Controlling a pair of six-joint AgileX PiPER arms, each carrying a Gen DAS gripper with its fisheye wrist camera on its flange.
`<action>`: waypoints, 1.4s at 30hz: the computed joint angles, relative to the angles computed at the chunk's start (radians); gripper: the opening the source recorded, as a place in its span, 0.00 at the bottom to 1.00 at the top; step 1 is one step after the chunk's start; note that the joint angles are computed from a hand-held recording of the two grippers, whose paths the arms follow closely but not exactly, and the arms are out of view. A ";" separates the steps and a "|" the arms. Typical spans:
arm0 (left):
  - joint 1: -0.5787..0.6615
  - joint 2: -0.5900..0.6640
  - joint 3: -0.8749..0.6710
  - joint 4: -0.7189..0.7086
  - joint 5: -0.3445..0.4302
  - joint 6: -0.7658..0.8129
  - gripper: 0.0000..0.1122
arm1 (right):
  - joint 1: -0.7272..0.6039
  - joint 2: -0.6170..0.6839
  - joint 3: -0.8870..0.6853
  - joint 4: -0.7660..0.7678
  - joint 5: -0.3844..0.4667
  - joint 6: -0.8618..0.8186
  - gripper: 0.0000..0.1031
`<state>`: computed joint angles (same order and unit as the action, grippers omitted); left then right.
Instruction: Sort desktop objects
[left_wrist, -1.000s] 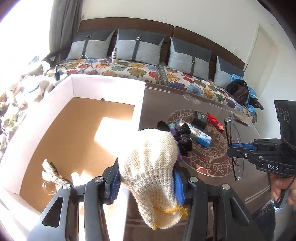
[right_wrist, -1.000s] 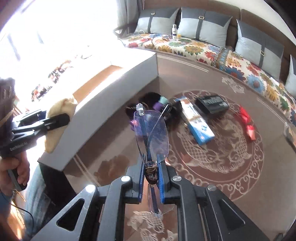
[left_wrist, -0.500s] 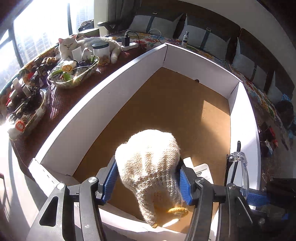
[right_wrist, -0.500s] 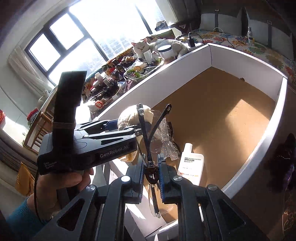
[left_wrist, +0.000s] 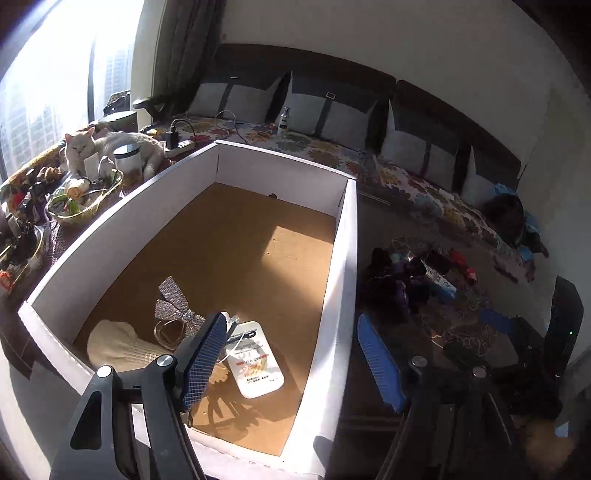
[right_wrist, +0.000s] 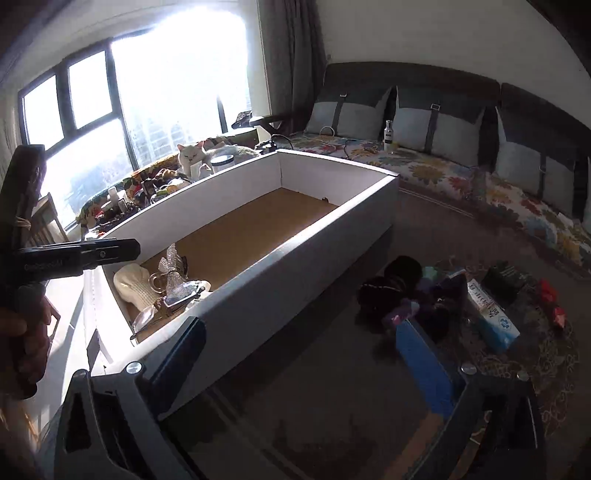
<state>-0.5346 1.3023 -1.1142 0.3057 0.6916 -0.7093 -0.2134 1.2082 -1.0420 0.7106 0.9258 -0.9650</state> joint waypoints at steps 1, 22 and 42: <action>-0.082 0.027 -0.034 0.044 0.006 -0.051 0.75 | -0.089 0.005 0.028 -0.016 -0.020 -0.050 1.00; -0.333 1.011 -0.897 0.146 0.213 -0.147 0.91 | -0.446 0.458 -0.134 -0.210 -0.237 0.075 1.00; -0.330 0.979 -0.845 0.164 0.181 -0.155 0.92 | -0.445 0.459 -0.133 -0.208 -0.239 0.074 1.00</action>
